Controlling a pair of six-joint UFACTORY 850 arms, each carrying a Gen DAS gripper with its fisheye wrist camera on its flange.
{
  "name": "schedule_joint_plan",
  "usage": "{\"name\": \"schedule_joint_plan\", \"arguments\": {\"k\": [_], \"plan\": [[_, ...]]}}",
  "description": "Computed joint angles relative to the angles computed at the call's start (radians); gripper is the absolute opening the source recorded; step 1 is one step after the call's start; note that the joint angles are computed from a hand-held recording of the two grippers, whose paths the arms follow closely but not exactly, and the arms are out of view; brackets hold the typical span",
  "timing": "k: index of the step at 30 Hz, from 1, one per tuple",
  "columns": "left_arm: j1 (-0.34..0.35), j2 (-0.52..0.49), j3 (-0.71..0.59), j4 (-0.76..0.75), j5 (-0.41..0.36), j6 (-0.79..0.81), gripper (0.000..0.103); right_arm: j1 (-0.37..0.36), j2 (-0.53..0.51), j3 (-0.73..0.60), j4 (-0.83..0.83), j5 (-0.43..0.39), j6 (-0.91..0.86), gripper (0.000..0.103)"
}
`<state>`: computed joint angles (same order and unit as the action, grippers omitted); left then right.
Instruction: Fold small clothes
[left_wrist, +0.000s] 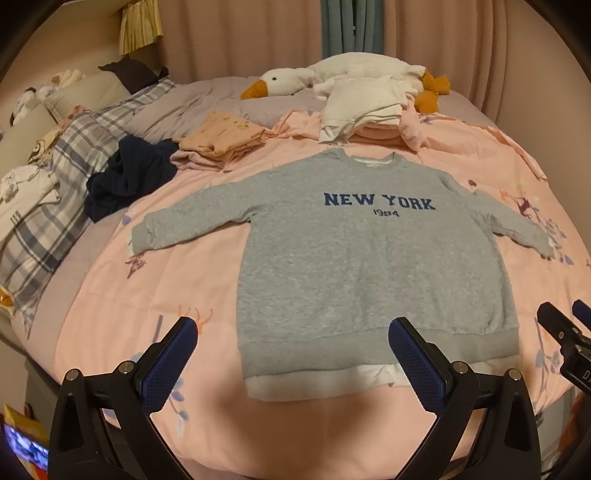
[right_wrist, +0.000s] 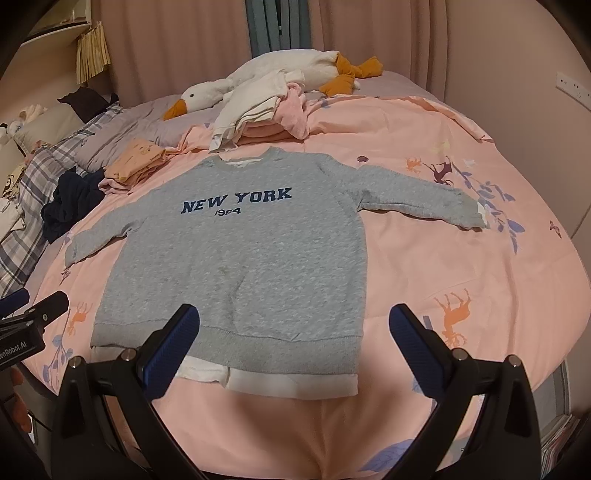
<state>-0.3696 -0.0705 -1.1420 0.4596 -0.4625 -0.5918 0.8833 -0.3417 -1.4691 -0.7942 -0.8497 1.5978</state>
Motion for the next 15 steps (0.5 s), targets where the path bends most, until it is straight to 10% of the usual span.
{"name": "schedule_joint_plan", "arguments": {"k": [15], "plan": [[0.005,0.004,0.000,-0.030,-0.002,0.027,0.102,0.008,-0.004,0.000,-0.003,-0.002,0.007,0.103]]}}
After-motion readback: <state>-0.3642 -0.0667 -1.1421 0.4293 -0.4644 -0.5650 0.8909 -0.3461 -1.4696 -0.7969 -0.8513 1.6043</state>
